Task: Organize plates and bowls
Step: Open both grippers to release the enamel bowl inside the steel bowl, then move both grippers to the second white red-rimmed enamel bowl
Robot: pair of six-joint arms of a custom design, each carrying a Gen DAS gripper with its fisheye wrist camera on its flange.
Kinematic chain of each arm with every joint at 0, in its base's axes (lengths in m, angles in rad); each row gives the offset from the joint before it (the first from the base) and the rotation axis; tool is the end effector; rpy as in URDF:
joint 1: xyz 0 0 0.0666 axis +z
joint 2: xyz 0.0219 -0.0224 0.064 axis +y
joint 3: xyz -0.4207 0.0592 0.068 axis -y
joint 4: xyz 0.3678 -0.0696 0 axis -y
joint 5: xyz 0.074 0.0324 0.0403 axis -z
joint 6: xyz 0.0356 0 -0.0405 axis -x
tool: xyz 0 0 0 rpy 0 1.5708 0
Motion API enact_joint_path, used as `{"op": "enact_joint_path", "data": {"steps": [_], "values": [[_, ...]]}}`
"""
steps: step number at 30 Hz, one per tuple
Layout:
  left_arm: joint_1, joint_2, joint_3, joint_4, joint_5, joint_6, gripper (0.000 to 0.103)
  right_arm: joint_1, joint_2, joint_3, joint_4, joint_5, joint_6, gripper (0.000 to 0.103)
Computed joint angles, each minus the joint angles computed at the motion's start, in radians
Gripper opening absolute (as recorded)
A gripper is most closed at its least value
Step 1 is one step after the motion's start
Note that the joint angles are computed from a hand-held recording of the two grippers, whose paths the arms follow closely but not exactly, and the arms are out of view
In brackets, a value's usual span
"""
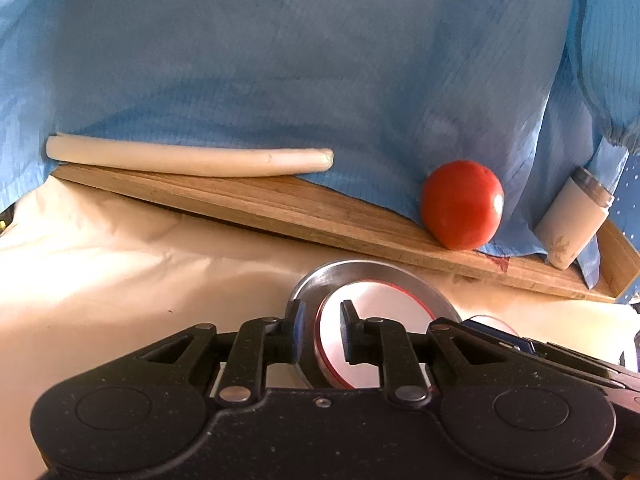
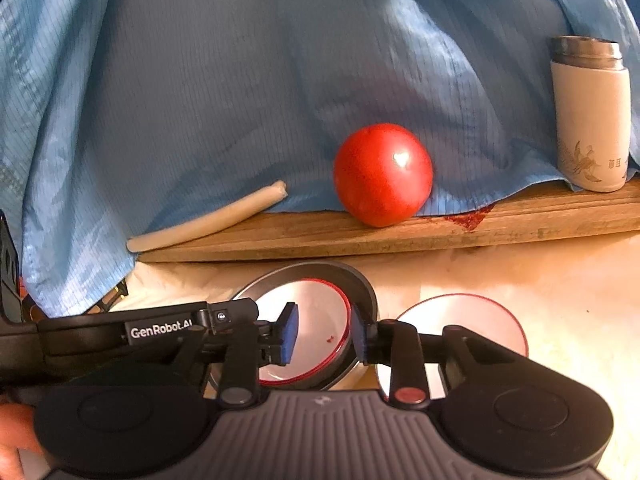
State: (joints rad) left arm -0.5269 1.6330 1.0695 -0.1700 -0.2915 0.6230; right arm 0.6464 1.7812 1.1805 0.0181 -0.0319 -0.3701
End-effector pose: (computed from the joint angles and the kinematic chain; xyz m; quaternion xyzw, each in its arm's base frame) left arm 0.4432 -0.2465 0.2773 -0.1024 0.9001 -0.1074 0.4097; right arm 0.4554 0.3446 0.2595 -0.1287 0.8709 0.2430 0.4074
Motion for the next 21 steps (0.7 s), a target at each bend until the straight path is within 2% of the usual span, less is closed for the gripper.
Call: {"op": "enact_joint_path", "data": {"steps": [3,5,8,10,12,15,17,18,21], "values": [[-0.005,-0.012,-0.003,0.003,-0.009,0.019,0.028,-0.007,-0.017,-0.02,0.023,-0.004,-0.01,0.04],[-0.01,-0.021,-0.005,0.002,-0.014,0.029,0.034,-0.013,-0.035,-0.042,0.055,0.003,-0.018,0.05],[-0.026,-0.033,-0.007,0.006,-0.044,0.04,0.054,-0.027,-0.058,-0.076,0.098,0.005,-0.029,0.059],[-0.032,-0.041,-0.011,0.014,-0.051,0.053,0.06,-0.035,-0.07,-0.094,0.117,0.01,-0.038,0.064],[-0.038,-0.047,-0.013,0.018,-0.057,0.064,0.07,-0.045,-0.079,-0.112,0.134,0.009,-0.043,0.068],[-0.053,-0.054,-0.014,0.024,-0.075,0.083,0.084,-0.054,-0.091,-0.14,0.166,0.016,-0.046,0.078],[-0.064,-0.06,-0.016,0.027,-0.084,0.096,0.093,-0.057,-0.102,-0.168,0.202,0.032,-0.039,0.092],[-0.071,-0.062,-0.018,0.033,-0.088,0.103,0.098,-0.056,-0.106,-0.18,0.219,0.047,-0.034,0.094],[-0.089,-0.07,-0.031,0.06,-0.085,0.128,0.102,-0.063,-0.124,-0.221,0.264,0.091,-0.008,0.1]]}}
